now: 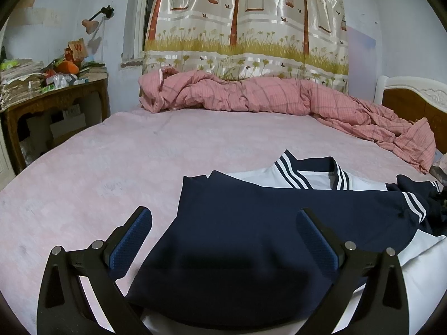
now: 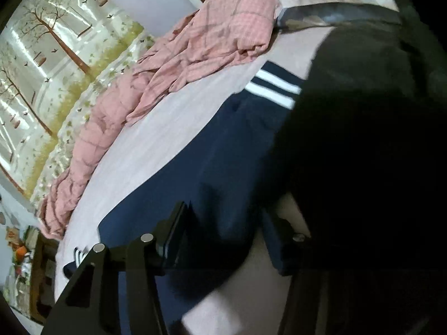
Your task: Fold large clothes
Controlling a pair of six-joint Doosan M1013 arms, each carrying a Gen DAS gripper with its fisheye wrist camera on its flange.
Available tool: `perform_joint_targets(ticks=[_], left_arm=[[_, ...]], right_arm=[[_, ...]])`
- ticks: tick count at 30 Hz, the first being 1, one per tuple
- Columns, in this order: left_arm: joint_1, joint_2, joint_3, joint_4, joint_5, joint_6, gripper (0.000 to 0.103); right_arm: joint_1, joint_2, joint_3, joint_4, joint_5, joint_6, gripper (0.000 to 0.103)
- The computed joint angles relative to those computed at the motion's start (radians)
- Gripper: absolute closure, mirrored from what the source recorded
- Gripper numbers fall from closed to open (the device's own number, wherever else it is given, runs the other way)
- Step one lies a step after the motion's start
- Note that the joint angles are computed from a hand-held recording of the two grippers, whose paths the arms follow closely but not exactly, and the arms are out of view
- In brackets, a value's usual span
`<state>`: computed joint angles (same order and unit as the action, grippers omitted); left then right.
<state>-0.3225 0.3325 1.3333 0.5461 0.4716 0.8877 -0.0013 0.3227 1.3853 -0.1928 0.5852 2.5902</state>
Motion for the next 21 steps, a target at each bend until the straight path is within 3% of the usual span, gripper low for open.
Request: perform_joint_targets(ticks=[3, 5, 6, 8, 11, 15, 17, 19, 21], left_arm=[[0.003, 0.006, -0.008, -0.051, 0.007, 0.038, 0.001], [0.004, 0.007, -0.009, -0.054, 0.009, 0.04, 0.001], [0.001, 0.007, -0.007, -0.044, 0.007, 0.032, 0.001], [-0.002, 0.004, -0.001, -0.012, -0.004, 0.011, 0.001], [-0.007, 0.001, 0.005, 0.035, -0.009, -0.013, 0.001], [-0.007, 0.001, 0.006, 0.04, -0.008, -0.013, 0.001], [-0.009, 0.002, 0.006, 0.05, -0.01, -0.023, 0.001], [-0.013, 0.003, 0.006, 0.074, -0.01, -0.041, 0.001], [-0.018, 0.001, 0.009, 0.102, -0.01, -0.056, 0.001]], right_arm=[[-0.002, 0.02, -0.027, -0.049, 0.021, 0.028, 0.052], [-0.003, 0.029, -0.04, -0.049, 0.039, 0.048, 0.078], [-0.013, 0.023, -0.023, 0.013, 0.002, 0.015, 0.095], [-0.009, 0.002, 0.008, 0.018, -0.072, -0.002, 0.096], [0.029, -0.03, 0.025, -0.171, -0.155, 0.046, 0.096], [0.057, -0.083, 0.066, 0.045, -0.341, -0.176, 0.096], [0.097, -0.104, 0.056, -0.046, -0.345, -0.187, 0.096], [0.144, -0.11, 0.023, -0.14, -0.299, -0.201, 0.096], [0.194, -0.107, -0.006, -0.12, -0.244, -0.261, 0.096]])
